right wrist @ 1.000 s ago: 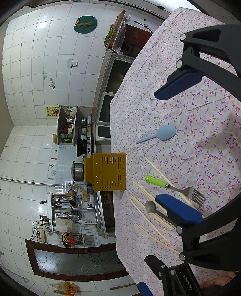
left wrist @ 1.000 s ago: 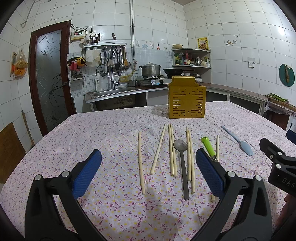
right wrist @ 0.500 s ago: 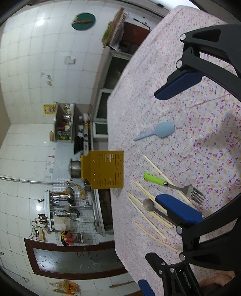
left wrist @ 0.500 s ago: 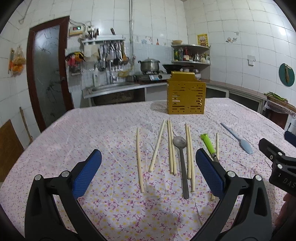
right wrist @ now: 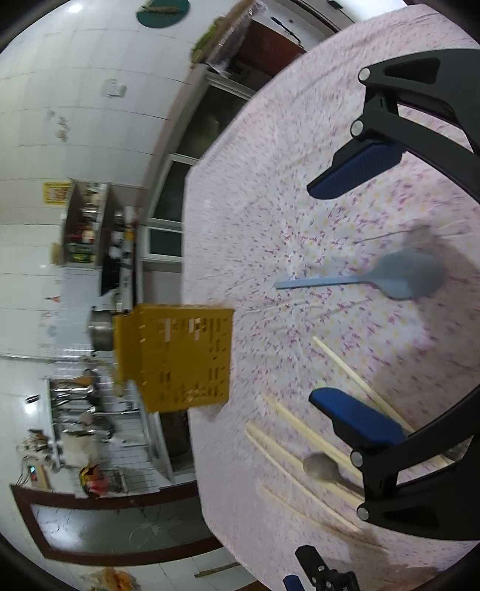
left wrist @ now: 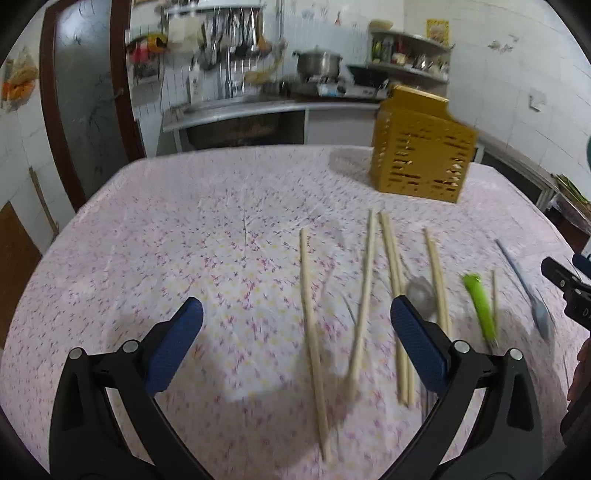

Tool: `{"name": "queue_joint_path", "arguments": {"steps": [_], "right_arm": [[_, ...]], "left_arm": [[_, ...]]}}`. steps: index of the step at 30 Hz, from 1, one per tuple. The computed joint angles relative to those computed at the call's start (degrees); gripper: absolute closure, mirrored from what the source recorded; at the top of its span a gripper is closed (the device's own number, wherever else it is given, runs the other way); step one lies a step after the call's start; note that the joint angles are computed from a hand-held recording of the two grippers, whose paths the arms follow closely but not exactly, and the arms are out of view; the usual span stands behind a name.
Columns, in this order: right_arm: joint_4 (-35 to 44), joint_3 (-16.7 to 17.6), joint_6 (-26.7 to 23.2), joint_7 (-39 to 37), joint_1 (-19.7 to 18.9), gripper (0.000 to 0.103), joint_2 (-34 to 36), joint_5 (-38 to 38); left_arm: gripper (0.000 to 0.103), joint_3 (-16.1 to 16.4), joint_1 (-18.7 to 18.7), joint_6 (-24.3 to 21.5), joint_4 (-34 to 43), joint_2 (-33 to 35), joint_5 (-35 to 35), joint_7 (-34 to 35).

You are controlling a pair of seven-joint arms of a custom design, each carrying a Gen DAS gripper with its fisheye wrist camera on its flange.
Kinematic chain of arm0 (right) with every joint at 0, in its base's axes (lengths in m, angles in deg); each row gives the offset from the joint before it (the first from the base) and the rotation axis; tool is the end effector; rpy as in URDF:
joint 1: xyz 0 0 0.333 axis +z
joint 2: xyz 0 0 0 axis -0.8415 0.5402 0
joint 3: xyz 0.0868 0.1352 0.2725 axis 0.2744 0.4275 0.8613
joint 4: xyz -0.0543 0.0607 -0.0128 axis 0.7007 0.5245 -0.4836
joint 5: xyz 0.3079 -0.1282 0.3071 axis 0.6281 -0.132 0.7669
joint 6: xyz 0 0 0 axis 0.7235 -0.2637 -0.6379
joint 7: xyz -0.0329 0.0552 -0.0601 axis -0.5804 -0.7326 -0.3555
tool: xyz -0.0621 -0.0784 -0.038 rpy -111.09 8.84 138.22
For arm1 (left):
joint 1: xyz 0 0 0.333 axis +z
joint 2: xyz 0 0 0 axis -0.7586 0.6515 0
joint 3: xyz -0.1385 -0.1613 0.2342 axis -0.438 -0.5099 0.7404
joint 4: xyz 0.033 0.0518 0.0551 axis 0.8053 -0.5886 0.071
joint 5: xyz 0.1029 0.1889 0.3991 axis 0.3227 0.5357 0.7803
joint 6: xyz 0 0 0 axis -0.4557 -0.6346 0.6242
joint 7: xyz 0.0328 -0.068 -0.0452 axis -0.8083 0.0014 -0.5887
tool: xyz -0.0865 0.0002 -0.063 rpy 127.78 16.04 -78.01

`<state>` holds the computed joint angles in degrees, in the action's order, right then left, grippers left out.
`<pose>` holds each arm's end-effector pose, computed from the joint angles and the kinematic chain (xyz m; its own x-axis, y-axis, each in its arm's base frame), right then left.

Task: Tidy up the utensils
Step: 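Move the right tool to the blue spatula handle while the left tool moves to a chopstick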

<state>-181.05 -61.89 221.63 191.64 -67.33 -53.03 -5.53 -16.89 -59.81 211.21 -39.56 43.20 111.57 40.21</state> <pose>0.5119 0.0494 0.4698 -0.3063 -0.9513 0.0343 -0.5835 0.1591 -0.7963 0.5939 -0.2586 0.4726 -0.2267 -0.9737 0.0229 -0.6628 0.1370 -0.7361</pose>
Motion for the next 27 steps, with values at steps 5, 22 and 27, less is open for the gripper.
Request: {"name": "queue_joint_path", "arguments": {"steps": [5, 22, 27], "right_arm": [[6.33, -4.82, -4.00, -10.62, 3.57, 0.004, 8.07, 7.22], [12.75, -10.38, -9.04, -22.71, 9.41, 0.004, 16.73, 19.14], [12.70, -11.54, -7.82, -25.48, 10.15, 0.004, 17.23, 24.95]], "left_arm": [[0.005, 0.30, -1.26, -4.79, 8.47, 6.52, -0.21, 3.10], [0.009, -0.87, -0.95, -11.78, 16.46, 14.36, -16.47, 17.41], [0.027, -0.67, -1.23, -10.85, 15.73, 13.88, -18.90, 19.05]]}}
